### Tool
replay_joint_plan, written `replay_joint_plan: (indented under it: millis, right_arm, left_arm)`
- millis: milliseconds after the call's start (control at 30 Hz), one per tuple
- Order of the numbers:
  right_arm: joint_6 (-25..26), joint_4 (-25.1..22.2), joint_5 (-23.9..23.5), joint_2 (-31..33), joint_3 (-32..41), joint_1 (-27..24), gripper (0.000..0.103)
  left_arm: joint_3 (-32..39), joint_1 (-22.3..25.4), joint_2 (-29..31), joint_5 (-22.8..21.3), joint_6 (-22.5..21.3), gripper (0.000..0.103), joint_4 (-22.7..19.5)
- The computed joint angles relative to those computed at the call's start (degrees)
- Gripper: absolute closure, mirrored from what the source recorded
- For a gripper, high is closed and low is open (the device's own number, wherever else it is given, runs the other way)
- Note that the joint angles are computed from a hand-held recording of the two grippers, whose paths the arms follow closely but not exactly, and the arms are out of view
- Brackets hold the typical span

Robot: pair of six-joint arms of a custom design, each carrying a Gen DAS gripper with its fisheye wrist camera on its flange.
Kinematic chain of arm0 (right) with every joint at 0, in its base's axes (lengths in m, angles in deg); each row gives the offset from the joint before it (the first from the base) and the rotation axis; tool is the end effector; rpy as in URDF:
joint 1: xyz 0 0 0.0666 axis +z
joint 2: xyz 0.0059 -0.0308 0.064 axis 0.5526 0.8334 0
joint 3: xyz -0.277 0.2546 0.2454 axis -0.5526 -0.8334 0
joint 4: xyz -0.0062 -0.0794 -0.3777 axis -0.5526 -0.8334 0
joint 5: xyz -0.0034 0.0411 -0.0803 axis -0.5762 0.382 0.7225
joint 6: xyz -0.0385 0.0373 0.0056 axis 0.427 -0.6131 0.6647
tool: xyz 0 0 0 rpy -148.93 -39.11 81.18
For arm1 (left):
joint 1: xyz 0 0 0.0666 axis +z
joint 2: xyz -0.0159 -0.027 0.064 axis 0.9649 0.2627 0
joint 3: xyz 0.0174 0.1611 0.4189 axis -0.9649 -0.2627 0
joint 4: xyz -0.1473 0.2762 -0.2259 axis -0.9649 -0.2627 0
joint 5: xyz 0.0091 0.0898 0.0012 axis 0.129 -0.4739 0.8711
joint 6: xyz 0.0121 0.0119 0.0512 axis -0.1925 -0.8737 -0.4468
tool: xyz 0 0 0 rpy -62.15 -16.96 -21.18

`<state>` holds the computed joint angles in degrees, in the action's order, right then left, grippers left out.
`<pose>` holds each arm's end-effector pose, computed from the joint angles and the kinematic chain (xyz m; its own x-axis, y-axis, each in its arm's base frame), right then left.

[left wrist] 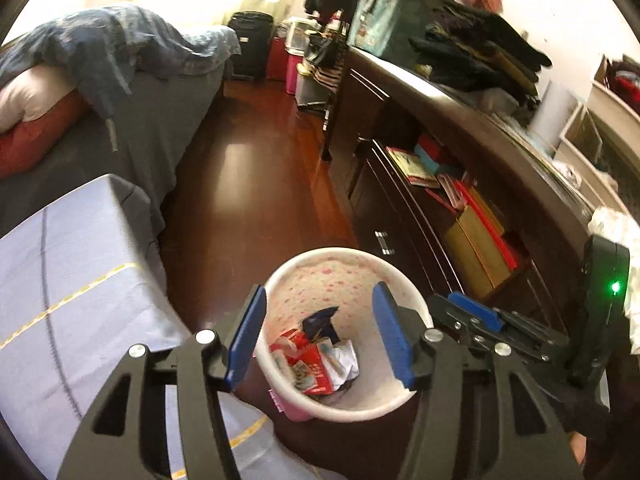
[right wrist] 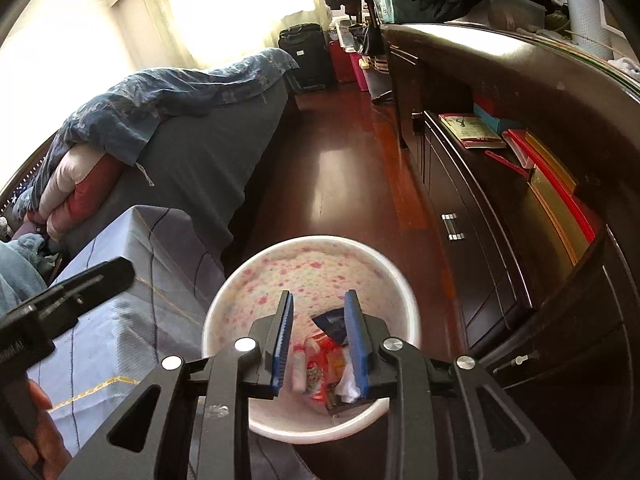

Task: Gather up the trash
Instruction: 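Carry the glue stick and candy tube over the wastebasket and open both tools, then grasp the orange sponge block with the left tool while the right tool approaches the wet-wipe pack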

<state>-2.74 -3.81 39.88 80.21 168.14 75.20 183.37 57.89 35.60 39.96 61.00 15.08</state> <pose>0.4916 0.4173 0.4793 -0.7026 0.3107 -0.6402 0.1796 0.9480 0.2630 0.5675 -0.1826 0.5086 -0.7192 0.1619 -0.6757 0.4154 0.8797 -0.2313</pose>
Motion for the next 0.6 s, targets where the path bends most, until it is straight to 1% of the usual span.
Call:
replay_joint_plan:
  millis: [33,100,167,233,300,367,400,500,533,600]
  right_arm:
    - [0.05,-0.35,0.15,0.16,0.59,0.35,0.072]
    - [0.4,-1.48,0.68,0.77,2.46,1.35,0.065]
    - [0.61,-2.61,0.86,1.68,4.68,2.29,0.061]
    - [1.45,-2.78,0.2,2.63,7.2,3.71,0.058]
    - [2.12,-3.0,-0.62,3.75,9.84,5.09,0.051]
    - [3.21,-3.19,-1.44,5.0,12.47,6.37,0.048]
    - [3.83,-3.42,-1.78,5.72,13.95,7.07,0.045]
    - [6.49,-5.55,-3.38,9.43,21.19,9.3,0.042]
    - [7.5,-6.68,-3.95,11.04,24.32,10.07,0.041]
    - [9.4,-9.79,-5.04,14.94,31.95,11.63,0.038]
  left_arm:
    - [-0.57,0.54,-0.7,0.06,0.21,0.046,0.11]
    - [-1.74,1.52,-2.1,0.08,0.51,0.044,0.51]
    - [-3.15,2.63,-3.82,-0.58,0.23,0.04,0.65]
    - [-5.25,4.21,-6.29,-2.07,-0.17,0.039,0.63]
    - [-7.03,5.52,-8.29,-3.6,-0.48,0.037,0.89]
    - [-9.02,7.35,-10.53,-5.22,-0.77,0.032,1.07]
    - [-10.42,8.96,-12.13,-6.04,-0.64,0.032,1.15]
    - [-12.98,12.76,-15.19,-7.83,-0.58,0.03,0.96]
    - [-13.75,14.44,-16.17,-8.71,-0.76,0.028,0.75]
    - [-15.46,18.23,-18.17,-10.22,-1.43,0.028,0.42]
